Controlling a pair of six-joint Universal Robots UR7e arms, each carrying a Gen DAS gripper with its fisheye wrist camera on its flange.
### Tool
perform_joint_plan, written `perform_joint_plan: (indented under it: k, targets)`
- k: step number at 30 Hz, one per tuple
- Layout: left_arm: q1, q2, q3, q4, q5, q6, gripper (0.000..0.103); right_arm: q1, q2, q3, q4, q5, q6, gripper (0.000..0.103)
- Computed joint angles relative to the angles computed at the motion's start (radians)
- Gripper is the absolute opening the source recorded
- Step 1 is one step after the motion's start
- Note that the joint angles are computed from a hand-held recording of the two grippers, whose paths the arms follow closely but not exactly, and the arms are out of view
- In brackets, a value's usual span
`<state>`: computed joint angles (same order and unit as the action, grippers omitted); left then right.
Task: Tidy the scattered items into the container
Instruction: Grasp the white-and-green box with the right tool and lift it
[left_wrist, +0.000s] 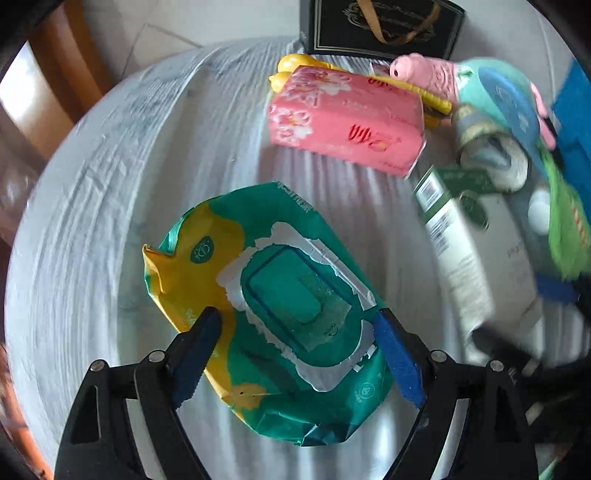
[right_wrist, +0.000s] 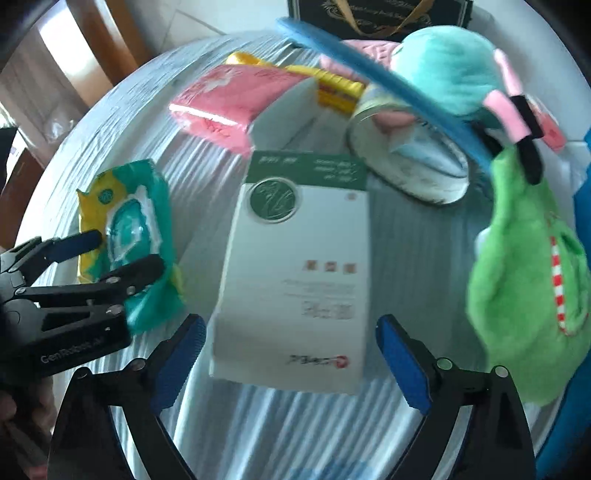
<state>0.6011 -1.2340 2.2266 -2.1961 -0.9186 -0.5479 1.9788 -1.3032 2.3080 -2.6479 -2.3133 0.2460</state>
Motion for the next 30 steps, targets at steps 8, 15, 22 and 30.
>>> perform_joint_plan:
  k: [8,15,22,30]
  targets:
    - [0.015,0.023,-0.039,0.041,0.009,-0.095,0.090,-0.002,0.050,-0.048,-0.020,-0.005,0.035,0.094]
    - [0.031,0.076,-0.067,0.058,0.020,-0.188,0.103,-0.049,0.069,-0.060,-0.028,-0.003,0.079,0.094]
    - [0.004,0.055,-0.046,0.020,0.020,-0.146,0.092,-0.013,0.107,-0.066,-0.048,-0.073,0.030,0.076]
    - [-0.105,-0.050,0.011,0.013,0.055,-0.123,0.088,0.052,0.082,-0.054,-0.057,-0.092,0.045,0.076]
